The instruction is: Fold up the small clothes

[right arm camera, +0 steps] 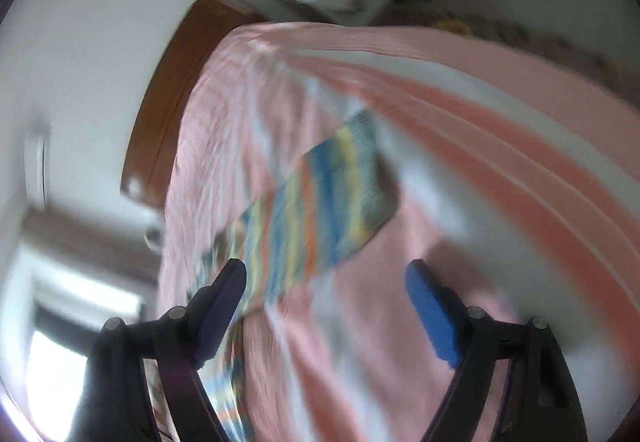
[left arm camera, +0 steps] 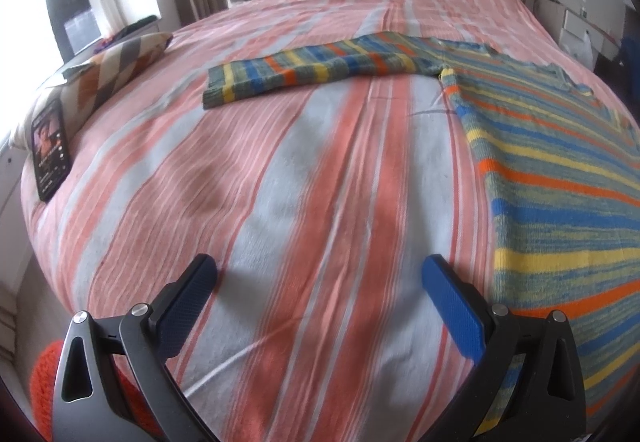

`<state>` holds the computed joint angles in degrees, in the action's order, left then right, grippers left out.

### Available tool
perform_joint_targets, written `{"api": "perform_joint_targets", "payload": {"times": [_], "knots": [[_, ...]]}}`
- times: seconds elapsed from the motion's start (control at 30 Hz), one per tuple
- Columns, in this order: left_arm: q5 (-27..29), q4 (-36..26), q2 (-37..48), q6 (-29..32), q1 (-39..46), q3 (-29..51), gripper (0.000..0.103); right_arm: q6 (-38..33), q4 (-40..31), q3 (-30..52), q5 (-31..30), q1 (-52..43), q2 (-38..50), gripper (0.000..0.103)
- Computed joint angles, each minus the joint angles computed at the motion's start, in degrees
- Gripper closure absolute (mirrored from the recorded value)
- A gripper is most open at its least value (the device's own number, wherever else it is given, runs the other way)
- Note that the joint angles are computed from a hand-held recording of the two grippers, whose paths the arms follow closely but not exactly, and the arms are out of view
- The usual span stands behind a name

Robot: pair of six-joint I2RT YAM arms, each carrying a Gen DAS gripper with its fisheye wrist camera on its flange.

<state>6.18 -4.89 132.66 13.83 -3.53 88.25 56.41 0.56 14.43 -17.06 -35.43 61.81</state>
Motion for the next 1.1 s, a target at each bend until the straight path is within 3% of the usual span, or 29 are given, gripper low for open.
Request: {"api": "perform_joint_targets", "payload": {"times": [0.1,0.23,0.33,0.37,0.4,0.53,0.7,0.93,0.97,1.0,1.03,1.1], "knots": [[-0.1,0.4,0.0,-0.7,-0.1,-0.3,0.000,0.9,14.9,-1.4,-4.9,-5.5,11.8,0.028],[0.2,0.3,0.4,-1.1,-0.1,0.4,0.000,-1.2,22.4,2.8,-6.4,-7.0,23.0,0.040],[-0.1,0.7,0.4,-1.3,-0.2,0.1,0.000,-3.7,20.2,7.4,-5.7,-6.8,28.7,0.074],[-0.2,0.9,0.3,-1.4,-0.3,-0.1,0.000,-4.8,17.4,9.8,-3.7,-5.5,30.8,0.095],[-0.2,1.0,0.3,-1.5,-0.3,-0.1,0.000,-6.2,13.8,11.6,-1.8,-5.2,31.4,0.098],[-0.1,0.9,0.4,-1.5,-0.3,0.1,0.000,-9.7,2.3,17.7,7.6,0.5,27.0,0.098],[0.1,0.5,0.6,-1.7,-0.3,0.6,0.000,-15.8,-12.3,36.9,15.5,16.3,25.3,0.098],[1.6,-0.5,0.6,-1.5,0.1,1.0,0.001,-18.4,-19.4,72.4,13.9,34.8,49.1,0.094],[1.7,-0.5,0.5,-1.4,0.2,0.8,0.001,-17.5,-19.2,77.2,11.5,36.2,54.0,0.079],[1.8,-0.6,0.5,-1.3,0.2,0.8,0.001,-16.4,-18.2,79.7,8.3,36.8,57.4,0.052],[1.9,-0.7,0.5,-1.3,0.2,0.8,0.001,-14.5,-16.8,81.6,4.6,37.4,60.4,0.041],[2.3,-1.2,0.6,-1.3,0.4,1.2,0.001,-10.2,-9.0,79.2,-2.4,37.5,62.5,0.038]]}}
